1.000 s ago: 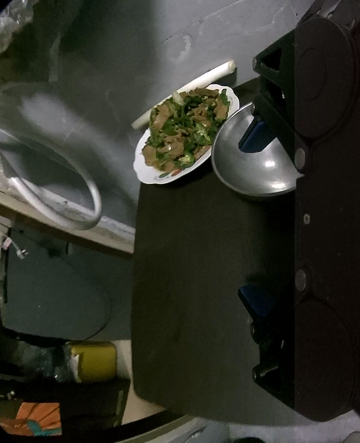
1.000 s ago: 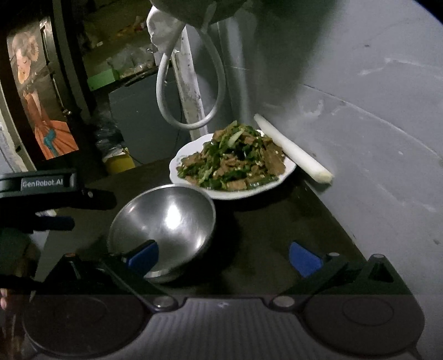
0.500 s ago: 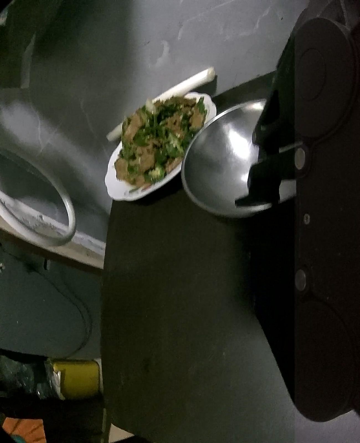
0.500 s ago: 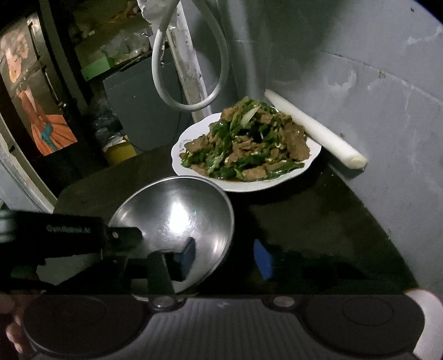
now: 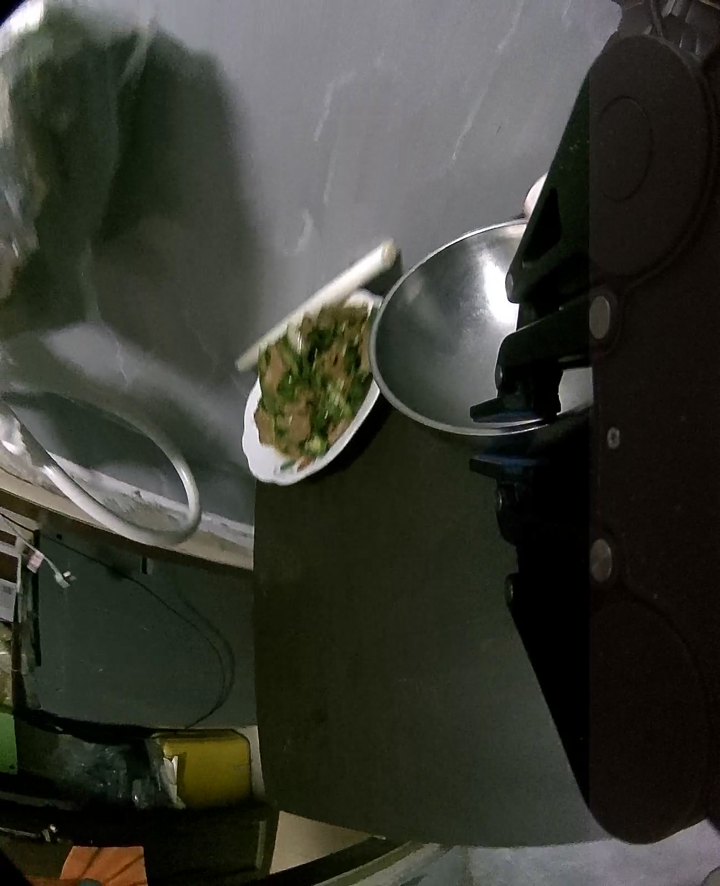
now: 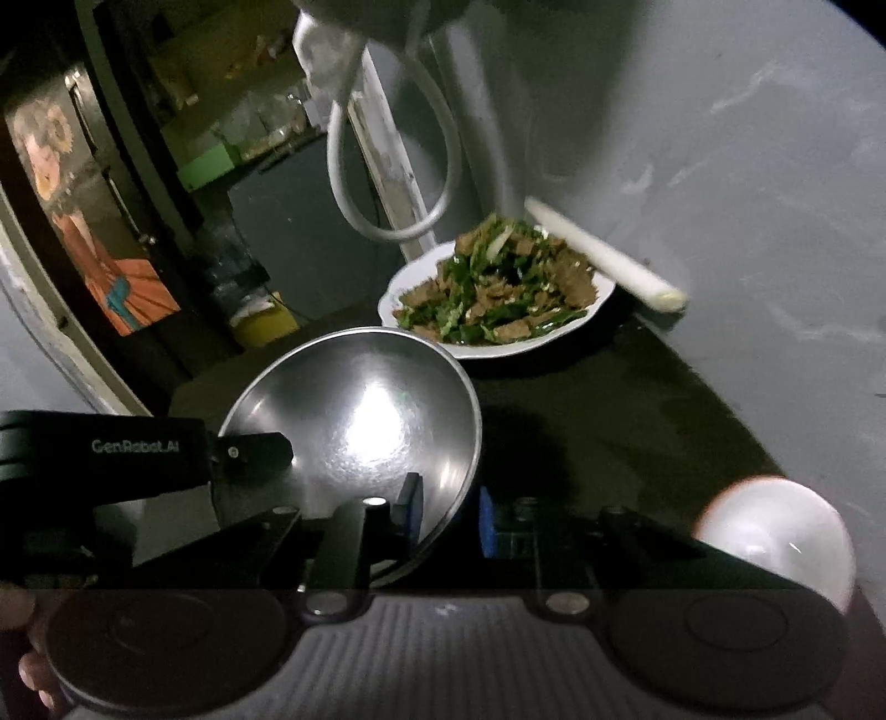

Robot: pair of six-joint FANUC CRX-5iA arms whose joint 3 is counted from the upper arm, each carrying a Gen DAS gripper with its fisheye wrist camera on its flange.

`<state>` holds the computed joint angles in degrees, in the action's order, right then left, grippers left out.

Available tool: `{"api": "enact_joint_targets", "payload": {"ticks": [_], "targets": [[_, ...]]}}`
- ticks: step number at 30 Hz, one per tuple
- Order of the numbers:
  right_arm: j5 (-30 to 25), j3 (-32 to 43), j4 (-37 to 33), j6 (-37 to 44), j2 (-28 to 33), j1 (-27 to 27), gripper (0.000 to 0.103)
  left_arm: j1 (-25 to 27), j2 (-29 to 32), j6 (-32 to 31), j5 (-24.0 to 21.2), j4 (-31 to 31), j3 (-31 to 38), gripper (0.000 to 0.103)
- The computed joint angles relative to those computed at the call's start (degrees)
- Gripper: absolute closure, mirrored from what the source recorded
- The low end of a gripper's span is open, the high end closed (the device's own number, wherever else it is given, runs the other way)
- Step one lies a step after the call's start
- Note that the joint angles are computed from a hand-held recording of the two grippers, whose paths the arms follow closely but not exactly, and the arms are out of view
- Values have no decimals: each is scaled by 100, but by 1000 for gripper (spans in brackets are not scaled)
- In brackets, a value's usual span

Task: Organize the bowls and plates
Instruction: 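Carry the steel bowl with the left tool beside the stacked plates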

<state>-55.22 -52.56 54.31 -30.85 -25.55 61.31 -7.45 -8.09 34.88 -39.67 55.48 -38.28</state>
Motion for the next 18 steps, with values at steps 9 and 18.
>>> {"api": "enact_joint_targets", "payload": {"ticks": [9, 18], "targets": [[-2722, 100, -741, -812, -977, 2873, 80, 502, -1593, 370, -1307, -728, -808, 88], [-4713, 369, -2193, -2727, -1295, 5741, 80, 600, -2138, 771, -2482, -1689, -1126, 87]]}}
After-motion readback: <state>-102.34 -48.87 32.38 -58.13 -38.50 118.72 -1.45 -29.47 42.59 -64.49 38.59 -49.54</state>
